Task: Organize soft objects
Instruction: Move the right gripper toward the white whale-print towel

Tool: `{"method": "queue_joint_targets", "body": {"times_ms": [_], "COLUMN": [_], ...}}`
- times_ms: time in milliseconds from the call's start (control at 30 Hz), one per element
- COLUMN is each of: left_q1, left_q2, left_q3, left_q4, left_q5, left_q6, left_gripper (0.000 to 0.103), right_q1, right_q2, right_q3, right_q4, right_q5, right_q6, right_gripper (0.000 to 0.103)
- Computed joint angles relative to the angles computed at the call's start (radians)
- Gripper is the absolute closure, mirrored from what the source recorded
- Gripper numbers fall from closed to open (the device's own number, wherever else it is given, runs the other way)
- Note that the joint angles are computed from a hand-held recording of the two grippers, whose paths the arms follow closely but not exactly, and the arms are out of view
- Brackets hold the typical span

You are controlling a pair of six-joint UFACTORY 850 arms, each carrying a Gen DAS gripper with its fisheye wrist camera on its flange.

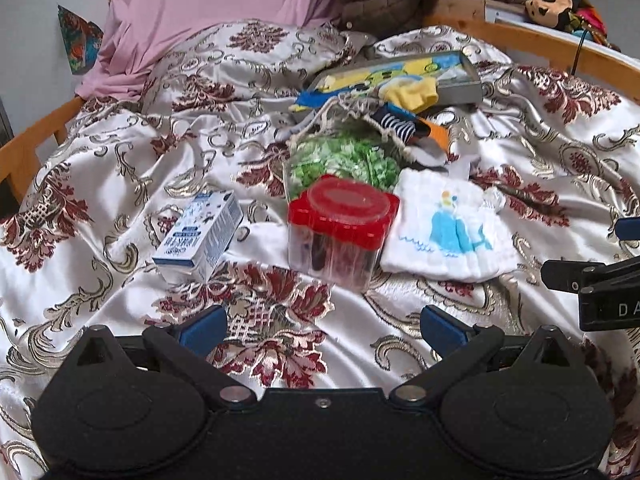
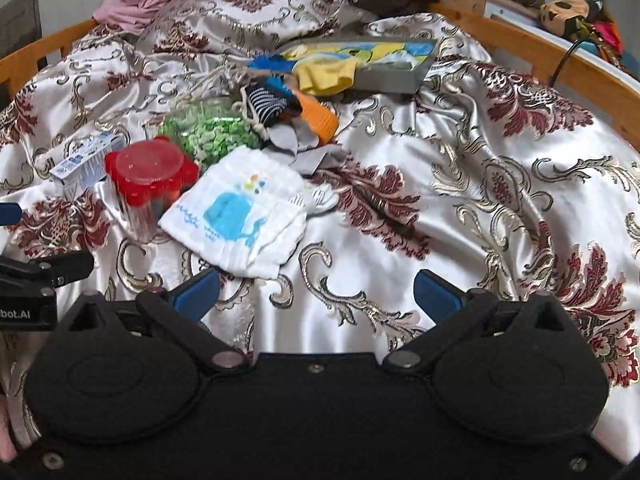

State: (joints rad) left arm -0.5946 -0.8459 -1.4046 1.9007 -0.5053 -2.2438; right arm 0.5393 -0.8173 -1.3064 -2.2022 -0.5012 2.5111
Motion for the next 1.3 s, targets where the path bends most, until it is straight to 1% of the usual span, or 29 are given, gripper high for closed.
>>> {"method": "queue_joint_targets", "body": {"times_ms": [233, 600, 867, 1300], "left_q1": [0.003, 0.003, 0.008, 0.021], "left_q2": [-0.011, -0.016, -0.011, -0.012], "left_q3": [-0.018, -0.022, -0.016, -0.009], "left_q4": [-0.063, -0.066, 0.009, 0.159], "left_q5": [0.022, 0.033, 0.059, 0.086], "left_q6": [0.060, 0.072, -0.018, -0.187], "left_gripper": [0.001, 0.001, 0.001, 0.001], "right_q1": [-0.011, -0.013, -0.012, -0.004], "right_q2": [-0.029, -0.038, -0.036, -0.021], "right_q3": [-0.036, -0.052, -0.049, -0.028], "right_q4": [0.016, 0.043, 0.017, -0.025], "right_q5": [0.045, 0.059, 0.049, -0.002], "right_q6": [-0.041, -0.068, -0.031, 0.062], "right_gripper": [0.001, 0.001, 0.001, 0.001]}}
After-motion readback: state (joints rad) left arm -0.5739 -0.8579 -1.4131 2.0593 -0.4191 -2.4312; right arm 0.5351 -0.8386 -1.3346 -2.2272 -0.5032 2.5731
